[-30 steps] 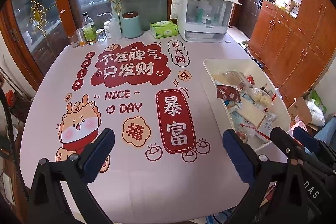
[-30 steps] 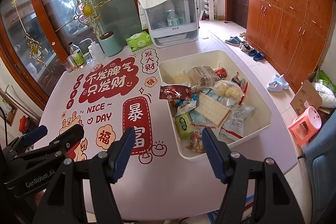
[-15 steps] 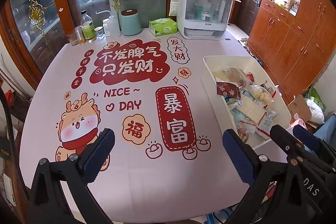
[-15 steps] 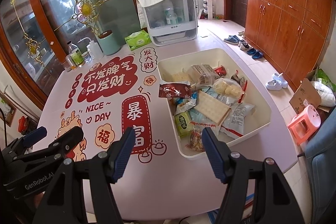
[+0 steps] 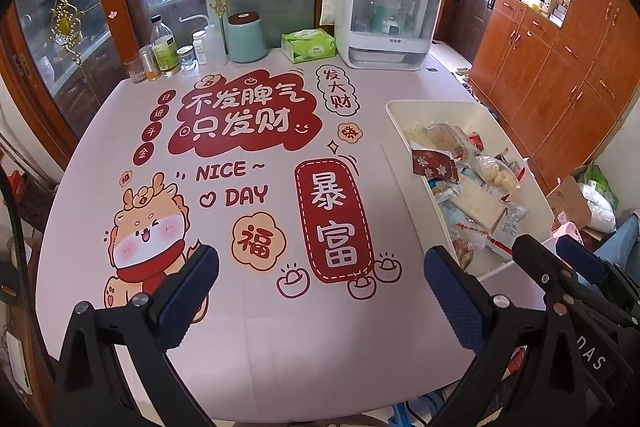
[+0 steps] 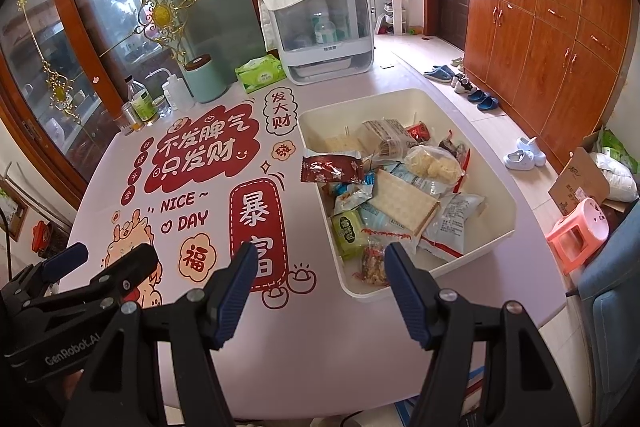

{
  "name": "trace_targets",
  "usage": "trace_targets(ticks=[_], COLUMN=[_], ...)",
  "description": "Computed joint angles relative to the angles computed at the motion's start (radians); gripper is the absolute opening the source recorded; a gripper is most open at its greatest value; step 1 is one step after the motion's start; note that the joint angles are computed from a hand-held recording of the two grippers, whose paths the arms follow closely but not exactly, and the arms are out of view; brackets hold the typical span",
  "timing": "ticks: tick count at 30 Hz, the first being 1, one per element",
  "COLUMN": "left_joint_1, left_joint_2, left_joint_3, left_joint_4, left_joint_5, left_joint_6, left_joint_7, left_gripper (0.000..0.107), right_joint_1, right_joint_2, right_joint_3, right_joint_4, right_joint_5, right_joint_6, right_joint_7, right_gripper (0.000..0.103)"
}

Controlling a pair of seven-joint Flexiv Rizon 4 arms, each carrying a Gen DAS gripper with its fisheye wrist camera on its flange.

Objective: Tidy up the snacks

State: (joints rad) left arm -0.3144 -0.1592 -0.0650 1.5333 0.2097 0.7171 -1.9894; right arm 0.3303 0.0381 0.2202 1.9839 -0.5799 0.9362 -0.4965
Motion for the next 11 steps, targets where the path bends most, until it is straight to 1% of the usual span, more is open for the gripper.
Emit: trace_targets(ticks=[11], left_joint_1=[-0.001], left_joint_2=[0.013], left_joint_3=[-0.002], left_joint_4=[0.018], left_joint_5=[0.003], left_joint_6=[0.007], left_joint_7=[0.003], left_gripper=[0.102], right_joint_1=[0.002], right_joint_2=[0.001], right_joint_3=[0.002], right_joint_4=[0.0], right_joint_5=[-0.001], right_joint_6=[-0.004], right_joint_7=[0.005], right_gripper=[0.066])
